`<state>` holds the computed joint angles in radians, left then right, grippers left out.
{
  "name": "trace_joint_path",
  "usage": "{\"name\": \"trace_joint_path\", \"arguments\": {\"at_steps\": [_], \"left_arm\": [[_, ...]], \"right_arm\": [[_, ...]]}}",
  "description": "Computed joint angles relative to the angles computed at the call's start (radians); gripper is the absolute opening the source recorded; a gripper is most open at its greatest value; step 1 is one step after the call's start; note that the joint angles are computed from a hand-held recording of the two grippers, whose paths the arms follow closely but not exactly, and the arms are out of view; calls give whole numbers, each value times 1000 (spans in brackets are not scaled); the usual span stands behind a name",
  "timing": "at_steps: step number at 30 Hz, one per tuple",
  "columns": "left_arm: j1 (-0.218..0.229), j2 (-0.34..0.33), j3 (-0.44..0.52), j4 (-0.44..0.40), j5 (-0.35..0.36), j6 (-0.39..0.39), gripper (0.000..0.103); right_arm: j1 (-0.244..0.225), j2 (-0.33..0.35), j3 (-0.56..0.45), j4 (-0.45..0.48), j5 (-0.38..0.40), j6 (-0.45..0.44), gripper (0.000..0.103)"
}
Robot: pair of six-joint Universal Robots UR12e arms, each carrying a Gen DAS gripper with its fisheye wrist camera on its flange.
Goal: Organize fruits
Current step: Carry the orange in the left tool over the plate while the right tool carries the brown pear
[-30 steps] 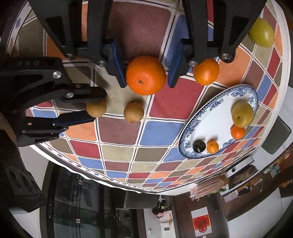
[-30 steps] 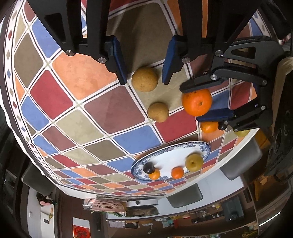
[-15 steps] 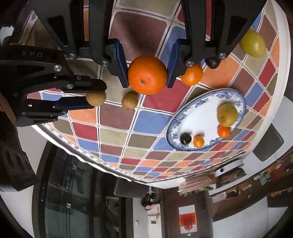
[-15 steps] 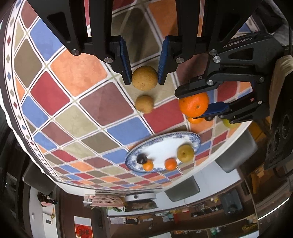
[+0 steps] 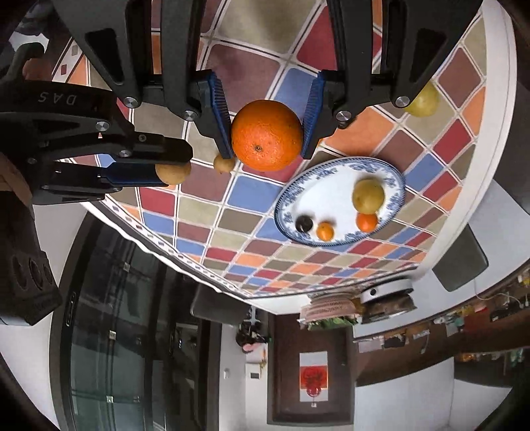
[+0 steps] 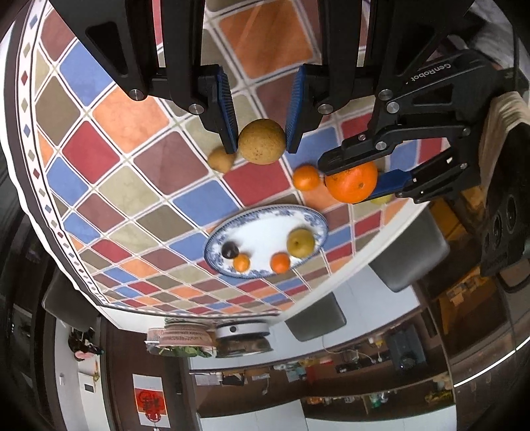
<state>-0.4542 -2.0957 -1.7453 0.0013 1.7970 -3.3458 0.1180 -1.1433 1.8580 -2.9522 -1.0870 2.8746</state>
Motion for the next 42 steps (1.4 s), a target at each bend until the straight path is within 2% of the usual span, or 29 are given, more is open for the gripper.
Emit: {"name": "trace_joint_path", "arguments": {"at_steps": [7,18,24,33,42], "left_arm": [[7,28,-24,20,40,-14,40],[21,51,-21,14,63,-47,40],[28,55,-19,10,81,-75,40],[46,61,-6,6,101,-62,40],[83,45,32,-23,76,-50,40]], "right_arm": [[14,-10,-10,-3,26,-1,30],[25,-6,-59,54,83,9,30],[32,6,-94,93,82,-7,30],[47,28,-143,79,79,-15,30],[62,72,-219,79,73,-20,30]]}}
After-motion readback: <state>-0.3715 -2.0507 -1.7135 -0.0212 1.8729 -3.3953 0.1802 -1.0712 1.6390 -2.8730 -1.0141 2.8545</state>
